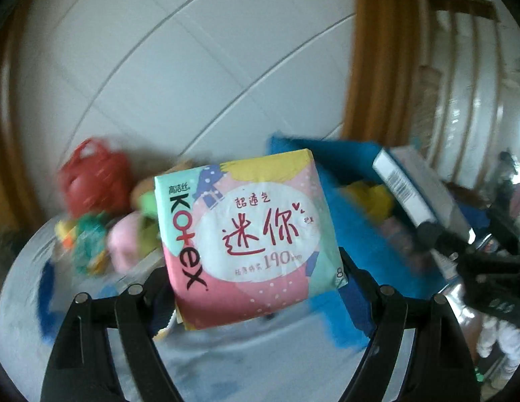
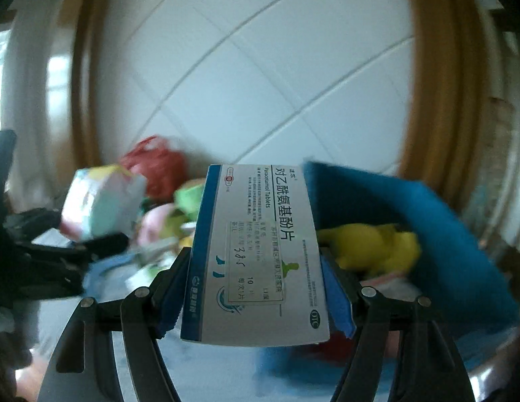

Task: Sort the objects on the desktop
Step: 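Carry the Kotex pack and medicine box over the blue crate with both tools, then open both tools to drop the Kotex pack and medicine box into the crate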

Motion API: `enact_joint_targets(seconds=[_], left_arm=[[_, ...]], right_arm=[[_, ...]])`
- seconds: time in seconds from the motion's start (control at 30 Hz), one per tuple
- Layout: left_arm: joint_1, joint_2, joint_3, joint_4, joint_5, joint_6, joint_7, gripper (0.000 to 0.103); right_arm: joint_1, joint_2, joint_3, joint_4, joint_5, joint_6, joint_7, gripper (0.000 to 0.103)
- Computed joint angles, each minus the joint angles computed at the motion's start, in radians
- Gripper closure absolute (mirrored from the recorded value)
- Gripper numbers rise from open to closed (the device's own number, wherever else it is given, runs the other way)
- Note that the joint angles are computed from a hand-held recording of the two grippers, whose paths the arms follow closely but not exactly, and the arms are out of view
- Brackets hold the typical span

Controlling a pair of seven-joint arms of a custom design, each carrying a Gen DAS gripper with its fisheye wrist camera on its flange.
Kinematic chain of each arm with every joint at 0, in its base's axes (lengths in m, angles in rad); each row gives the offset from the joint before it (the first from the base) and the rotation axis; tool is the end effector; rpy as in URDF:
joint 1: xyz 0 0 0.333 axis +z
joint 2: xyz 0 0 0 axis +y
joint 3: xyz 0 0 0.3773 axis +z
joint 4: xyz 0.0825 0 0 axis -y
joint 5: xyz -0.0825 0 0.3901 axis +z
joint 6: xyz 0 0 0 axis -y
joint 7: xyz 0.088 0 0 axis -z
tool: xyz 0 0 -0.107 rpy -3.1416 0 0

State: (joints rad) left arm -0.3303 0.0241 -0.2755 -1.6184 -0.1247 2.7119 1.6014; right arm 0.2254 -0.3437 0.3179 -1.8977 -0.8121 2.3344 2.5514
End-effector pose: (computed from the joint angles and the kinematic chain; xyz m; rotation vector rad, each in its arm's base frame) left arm 0.5158 -0.3482 0.7885 -1.1763 2.1005 -1.3251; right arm 0.4007 0.2743 0.7871 -1.5246 1.6245 -1.1075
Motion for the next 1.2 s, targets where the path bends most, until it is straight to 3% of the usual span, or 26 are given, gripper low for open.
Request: enact_joint_targets(seconds=[0.13, 0.27, 0.37, 0.57, 0.77, 1.03, 1.1, 1.13, 1.2], left_arm=[[-0.086, 0.137, -0.044, 0.215, 0.091, -0.084, -0.094, 0.02], [-0.244, 0.332, -0.025, 0.512, 0.263, -0.288, -0.218, 0.02], [-0.331, 0.414, 0.004, 0.628, 0.331, -0.382, -0.257, 0.02], [-0.412, 0.472, 0.049, 0.698, 0.399, -0.469, -0.327, 0.02], [-0.446, 0.484, 0.086, 0.694, 0.479, -0.495, -0.4, 0.02], [-0.441, 0.462, 0.091, 0.641, 0.525, -0.456, -0.469, 0.018], [-0.438, 0.447, 0.09, 0.621, 0.533, -0.444, -0.491, 0.011], [-0.435, 0.434, 0.088, 0.601, 0.539, -0.427, -0.499, 0.004], [-0.428, 0.41, 0.083, 0.564, 0.552, -0.395, -0.515, 0.001]], right_arm=[[-0.041, -0.106, -0.092, -0.082, 0.047, -0.003, -0.098, 0.031], [-0.091, -0.157, -0.171, -0.146, 0.125, 0.01, -0.205, 0.031], [-0.133, -0.192, -0.205, -0.208, 0.164, 0.052, -0.233, 0.031], [-0.204, -0.243, -0.232, -0.313, 0.233, 0.155, -0.274, 0.031], [-0.256, -0.254, -0.227, -0.356, 0.316, 0.216, -0.339, 0.031], [-0.303, -0.251, -0.204, -0.385, 0.372, 0.269, -0.393, 0.031], [-0.312, -0.258, -0.194, -0.39, 0.376, 0.274, -0.395, 0.03], [-0.321, -0.263, -0.188, -0.394, 0.373, 0.282, -0.392, 0.026], [-0.347, -0.276, -0.171, -0.401, 0.359, 0.296, -0.374, 0.005]])
